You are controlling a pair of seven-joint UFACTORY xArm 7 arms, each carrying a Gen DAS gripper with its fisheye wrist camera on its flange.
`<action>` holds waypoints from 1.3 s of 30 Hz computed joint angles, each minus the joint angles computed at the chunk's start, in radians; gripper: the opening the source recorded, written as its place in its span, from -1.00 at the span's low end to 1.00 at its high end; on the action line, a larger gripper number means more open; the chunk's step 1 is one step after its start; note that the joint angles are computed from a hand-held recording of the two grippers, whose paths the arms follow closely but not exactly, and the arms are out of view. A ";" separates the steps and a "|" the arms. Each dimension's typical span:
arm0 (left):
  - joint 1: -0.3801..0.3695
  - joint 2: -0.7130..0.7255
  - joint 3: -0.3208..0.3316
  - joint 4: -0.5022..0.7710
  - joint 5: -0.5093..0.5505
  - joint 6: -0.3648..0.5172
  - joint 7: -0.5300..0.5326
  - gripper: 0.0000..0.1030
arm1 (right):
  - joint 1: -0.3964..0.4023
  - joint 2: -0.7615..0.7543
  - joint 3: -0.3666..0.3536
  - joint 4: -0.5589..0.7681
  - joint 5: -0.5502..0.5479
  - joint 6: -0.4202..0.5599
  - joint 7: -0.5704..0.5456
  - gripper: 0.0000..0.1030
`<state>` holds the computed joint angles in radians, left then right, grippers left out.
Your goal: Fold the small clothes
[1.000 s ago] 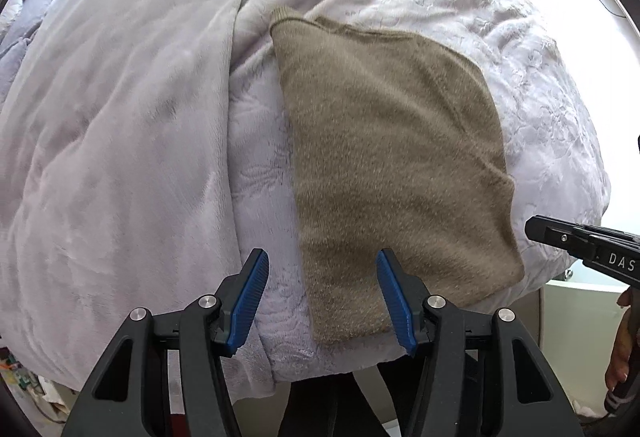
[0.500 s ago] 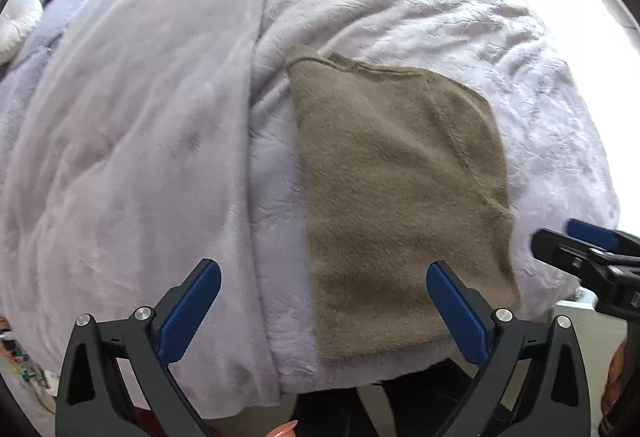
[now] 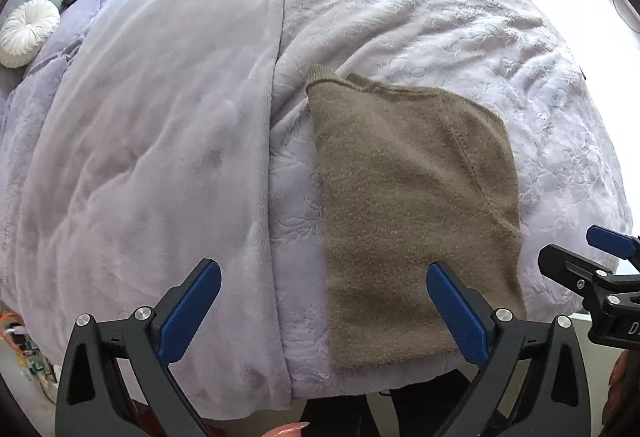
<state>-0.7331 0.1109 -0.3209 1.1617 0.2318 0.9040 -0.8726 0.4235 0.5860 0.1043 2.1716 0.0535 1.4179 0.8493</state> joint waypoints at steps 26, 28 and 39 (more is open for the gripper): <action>0.004 0.011 0.003 0.044 -0.065 0.053 0.000 1.00 | 0.012 0.078 -0.014 0.147 -0.011 0.084 0.017 0.99; 0.002 0.012 0.002 0.045 -0.060 0.058 -0.004 1.00 | 0.014 0.087 -0.015 0.164 -0.014 0.095 0.014 0.99; 0.001 0.014 0.006 0.052 -0.037 0.081 -0.009 1.00 | 0.018 0.105 -0.021 0.197 -0.017 0.115 0.011 0.99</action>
